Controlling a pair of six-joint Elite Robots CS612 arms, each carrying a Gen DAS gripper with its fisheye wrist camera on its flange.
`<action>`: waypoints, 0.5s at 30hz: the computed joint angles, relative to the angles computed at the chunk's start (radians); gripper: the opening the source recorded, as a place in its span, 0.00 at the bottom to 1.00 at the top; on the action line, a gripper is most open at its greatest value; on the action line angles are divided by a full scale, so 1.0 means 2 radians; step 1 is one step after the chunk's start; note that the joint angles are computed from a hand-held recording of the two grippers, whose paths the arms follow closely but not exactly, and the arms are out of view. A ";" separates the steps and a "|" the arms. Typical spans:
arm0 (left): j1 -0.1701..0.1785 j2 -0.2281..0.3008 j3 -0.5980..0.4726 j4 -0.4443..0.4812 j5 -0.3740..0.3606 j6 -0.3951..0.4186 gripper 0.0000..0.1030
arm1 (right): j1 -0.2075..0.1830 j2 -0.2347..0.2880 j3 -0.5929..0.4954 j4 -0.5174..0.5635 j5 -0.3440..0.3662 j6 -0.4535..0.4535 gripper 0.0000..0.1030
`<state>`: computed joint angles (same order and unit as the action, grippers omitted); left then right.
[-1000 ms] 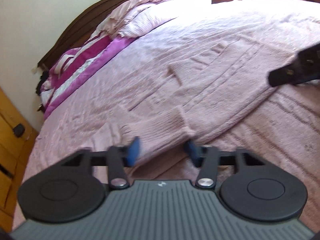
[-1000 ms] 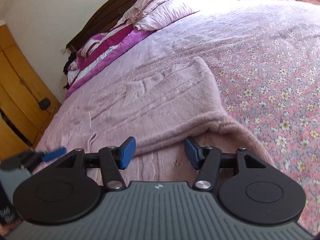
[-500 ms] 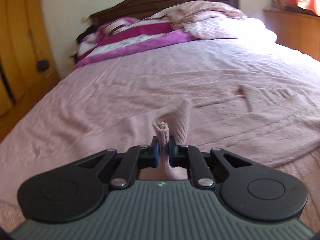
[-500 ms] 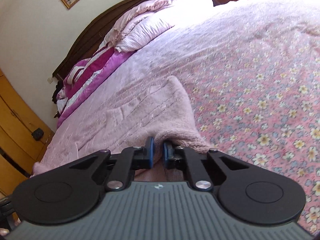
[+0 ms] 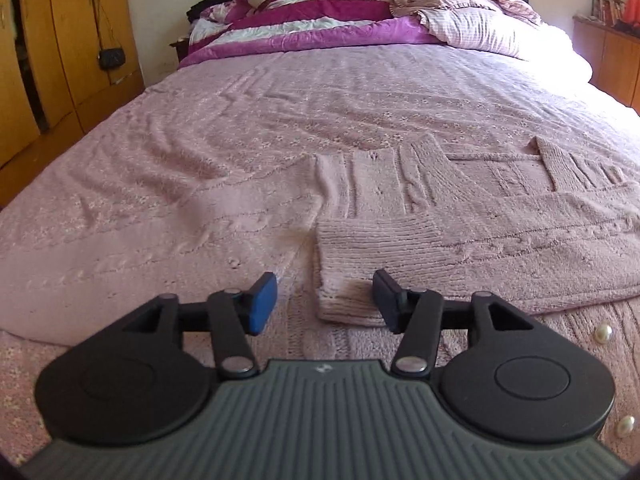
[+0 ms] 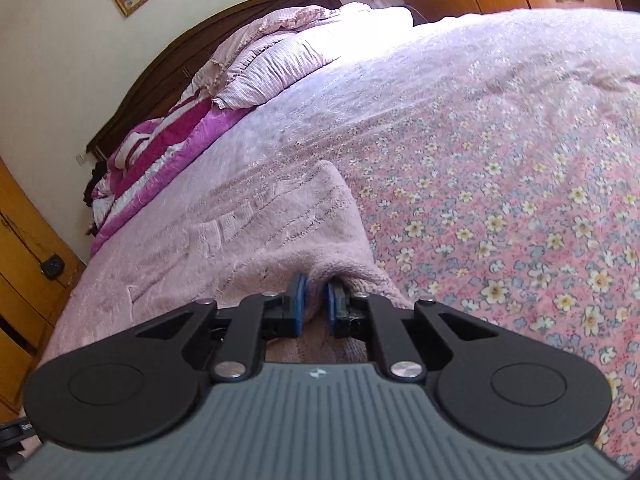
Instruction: Fold small clothes
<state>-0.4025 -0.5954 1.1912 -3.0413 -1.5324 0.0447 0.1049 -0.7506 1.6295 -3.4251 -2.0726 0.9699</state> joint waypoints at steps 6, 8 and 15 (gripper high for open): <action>0.003 -0.011 0.009 0.011 -0.010 -0.023 0.64 | -0.001 -0.006 0.013 -0.020 0.020 0.000 0.31; 0.004 -0.016 0.015 0.010 -0.018 -0.028 0.64 | 0.002 -0.009 0.016 -0.025 0.019 -0.004 0.42; 0.006 -0.038 0.049 -0.017 -0.015 -0.036 0.79 | 0.018 -0.020 0.025 -0.058 0.022 -0.059 0.68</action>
<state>-0.3912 -0.6715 1.2891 -3.0746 -1.5625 -0.0277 0.1412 -0.7899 1.6794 -3.5404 -2.0288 0.8512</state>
